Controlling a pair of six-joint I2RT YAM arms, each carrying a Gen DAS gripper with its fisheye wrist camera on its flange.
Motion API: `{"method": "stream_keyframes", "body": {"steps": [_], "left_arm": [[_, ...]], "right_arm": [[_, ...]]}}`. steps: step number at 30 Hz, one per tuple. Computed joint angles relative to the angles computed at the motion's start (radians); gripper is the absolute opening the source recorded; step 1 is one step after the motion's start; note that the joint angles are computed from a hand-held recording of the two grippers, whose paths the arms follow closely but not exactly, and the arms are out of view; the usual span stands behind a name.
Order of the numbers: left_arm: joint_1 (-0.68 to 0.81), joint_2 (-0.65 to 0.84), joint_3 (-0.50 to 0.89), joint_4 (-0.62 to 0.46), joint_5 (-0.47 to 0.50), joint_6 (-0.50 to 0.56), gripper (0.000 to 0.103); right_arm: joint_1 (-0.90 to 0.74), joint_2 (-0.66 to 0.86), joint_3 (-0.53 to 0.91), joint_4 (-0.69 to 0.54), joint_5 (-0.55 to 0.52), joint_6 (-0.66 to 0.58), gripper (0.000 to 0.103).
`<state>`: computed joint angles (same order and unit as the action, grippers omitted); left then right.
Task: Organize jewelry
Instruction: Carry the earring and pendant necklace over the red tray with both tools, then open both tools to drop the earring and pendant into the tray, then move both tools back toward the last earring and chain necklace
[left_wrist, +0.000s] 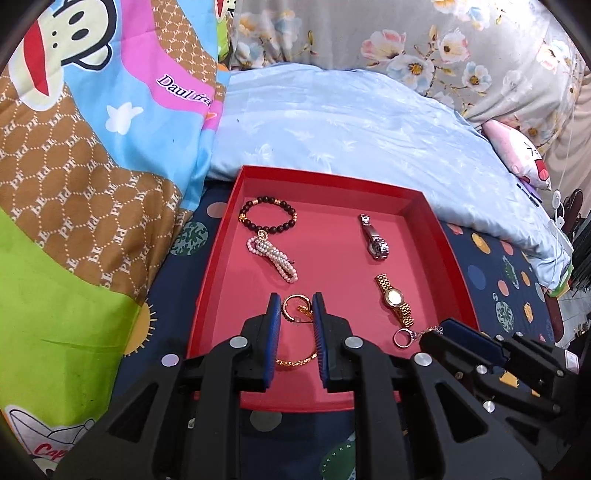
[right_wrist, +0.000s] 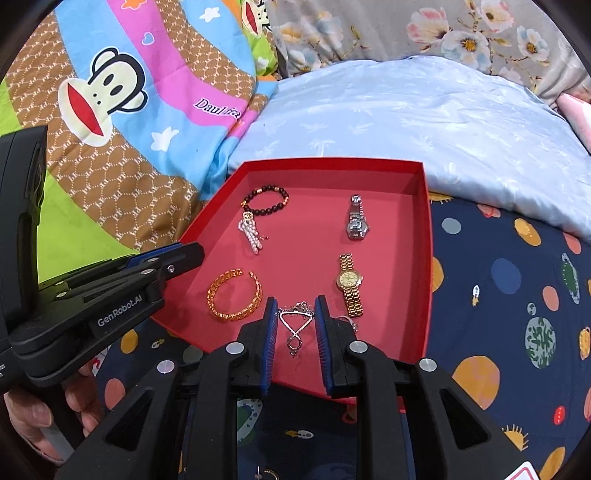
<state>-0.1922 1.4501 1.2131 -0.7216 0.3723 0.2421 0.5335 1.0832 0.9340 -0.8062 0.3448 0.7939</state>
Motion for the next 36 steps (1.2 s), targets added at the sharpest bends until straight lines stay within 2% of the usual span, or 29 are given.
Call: {"method": "stream_keyframes", "body": {"steps": [8,10,12,15,19,23,26,31,36], "left_arm": [[-0.008,0.012,-0.009,0.009,-0.022,-0.017,0.017],[-0.009,0.005,-0.020,0.020,-0.035,-0.023,0.022],[-0.009,-0.009,-0.031,0.028,-0.051,-0.029,0.041],[0.006,-0.033,-0.042,0.027,-0.051,-0.036,0.053],[0.046,-0.081,-0.053,-0.014,-0.022,-0.011,0.057],[0.098,-0.146,-0.086,-0.059,0.004,0.026,0.064],[0.142,-0.197,-0.120,-0.103,0.021,0.067,0.064],[0.231,-0.274,-0.181,-0.196,0.055,0.149,0.065],[0.305,-0.338,-0.236,-0.282,0.077,0.238,0.069]], "right_arm": [[0.005,0.011,-0.018,0.028,0.001,-0.005,0.022],[0.018,0.008,-0.011,0.017,0.021,0.005,0.028],[0.031,-0.008,-0.006,0.000,0.041,0.022,0.030],[0.058,-0.043,0.009,-0.045,0.074,0.058,0.034],[0.133,-0.108,0.028,-0.160,0.150,0.142,0.039],[0.243,-0.169,0.032,-0.300,0.219,0.289,0.039],[0.381,-0.191,0.034,-0.431,0.274,0.466,0.039],[0.662,-0.149,0.039,-0.630,0.322,0.822,0.039],[0.871,-0.070,0.046,-0.751,0.315,1.097,0.039]]}}
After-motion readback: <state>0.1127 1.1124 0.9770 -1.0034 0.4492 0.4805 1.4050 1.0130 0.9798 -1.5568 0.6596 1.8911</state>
